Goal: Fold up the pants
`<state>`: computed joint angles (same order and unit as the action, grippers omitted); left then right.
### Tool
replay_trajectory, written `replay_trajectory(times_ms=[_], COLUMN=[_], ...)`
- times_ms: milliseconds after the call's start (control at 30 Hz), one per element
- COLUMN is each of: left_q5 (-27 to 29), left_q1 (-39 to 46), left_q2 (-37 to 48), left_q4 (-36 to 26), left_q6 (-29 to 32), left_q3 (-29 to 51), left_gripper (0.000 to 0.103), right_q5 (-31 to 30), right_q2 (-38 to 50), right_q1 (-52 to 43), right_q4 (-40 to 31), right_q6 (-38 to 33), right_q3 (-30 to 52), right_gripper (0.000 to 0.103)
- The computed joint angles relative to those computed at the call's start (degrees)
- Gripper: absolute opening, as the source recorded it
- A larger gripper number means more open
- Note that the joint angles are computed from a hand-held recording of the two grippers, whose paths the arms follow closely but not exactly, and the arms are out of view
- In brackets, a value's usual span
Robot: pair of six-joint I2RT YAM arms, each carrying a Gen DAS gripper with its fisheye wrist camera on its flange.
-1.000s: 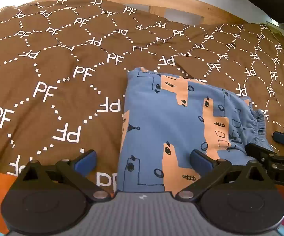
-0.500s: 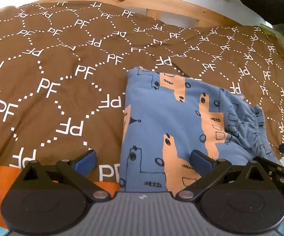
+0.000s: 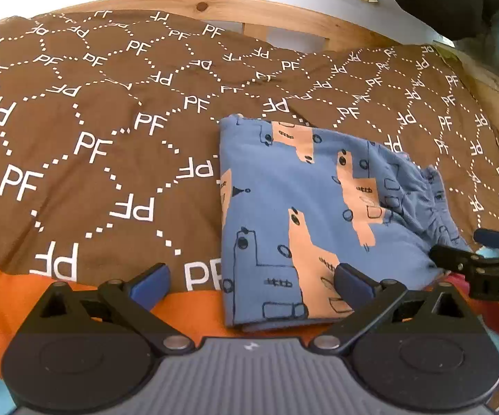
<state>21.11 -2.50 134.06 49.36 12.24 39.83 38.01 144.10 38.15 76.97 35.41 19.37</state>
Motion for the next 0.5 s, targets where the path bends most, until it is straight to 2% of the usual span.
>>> replay_trajectory(times_ms=[100,200,300,400,500], left_q5=[-0.32,-1.43,0.25,7.73,8.66], left_q1=[0.54,1.03,2.94,6.58,7.02], left_q2=[-0.72,-2.22,-2.47,-4.24,-6.8], left_q4=[1.16,0.86,6.58,3.33,-2.35], left_q6=[1.4,6.14,6.6,7.64,10.48], left_q3=[-2.43,-5.28,-9.12,-9.0,-7.63], left_gripper=[0.103,0.103,0.103,0.103,0.103], right_q5=[1.08,1.52,3.13,5.62,-2.25], right_q2=[-1.4,-5.2,-7.04,-6.32,-3.98], right_q1=[1.14,3.15,5.2,5.86,-0.16], right_q4=[-2.83,-9.89,-11.3,-1.86,10.98], right_q6=[1.78,5.68,7.23,5.61,-1.59], right_q3=[-0.09,-0.22,-1.14,-4.08,-6.34], right_gripper=[0.102,0.102,0.102,0.102,0.102])
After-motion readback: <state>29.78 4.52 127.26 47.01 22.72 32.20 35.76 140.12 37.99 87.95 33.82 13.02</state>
